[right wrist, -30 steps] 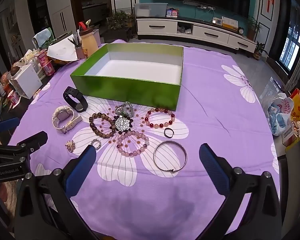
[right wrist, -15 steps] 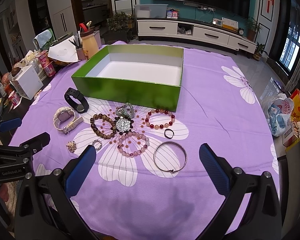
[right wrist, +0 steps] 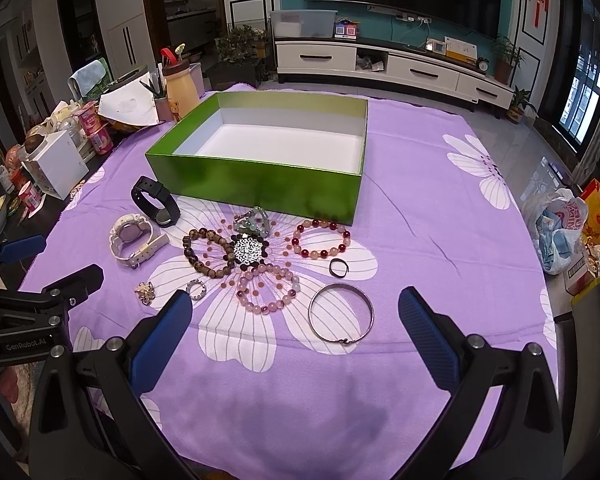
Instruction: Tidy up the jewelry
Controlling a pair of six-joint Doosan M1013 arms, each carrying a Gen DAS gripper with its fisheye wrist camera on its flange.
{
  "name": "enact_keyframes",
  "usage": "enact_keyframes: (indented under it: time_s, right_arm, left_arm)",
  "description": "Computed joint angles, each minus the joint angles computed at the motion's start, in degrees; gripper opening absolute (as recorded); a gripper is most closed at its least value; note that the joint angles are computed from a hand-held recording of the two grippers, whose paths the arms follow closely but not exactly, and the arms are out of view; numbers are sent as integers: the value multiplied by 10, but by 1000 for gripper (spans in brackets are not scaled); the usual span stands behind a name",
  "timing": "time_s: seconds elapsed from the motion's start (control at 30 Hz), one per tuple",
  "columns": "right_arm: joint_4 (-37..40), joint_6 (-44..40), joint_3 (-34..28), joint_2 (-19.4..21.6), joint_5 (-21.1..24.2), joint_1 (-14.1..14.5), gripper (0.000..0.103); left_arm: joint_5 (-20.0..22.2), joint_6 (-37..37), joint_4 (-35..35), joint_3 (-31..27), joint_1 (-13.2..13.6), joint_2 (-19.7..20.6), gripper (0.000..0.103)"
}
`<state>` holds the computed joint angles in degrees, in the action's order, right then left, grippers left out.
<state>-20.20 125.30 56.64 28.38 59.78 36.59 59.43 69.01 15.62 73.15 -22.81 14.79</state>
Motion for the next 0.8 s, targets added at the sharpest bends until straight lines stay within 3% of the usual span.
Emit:
enact_keyframes:
  time_s: [0.8]
  right_arm:
    - [0, 1, 3, -2, -3, 0, 102]
  left_arm:
    - [1, 3, -1, -1, 0, 0, 101]
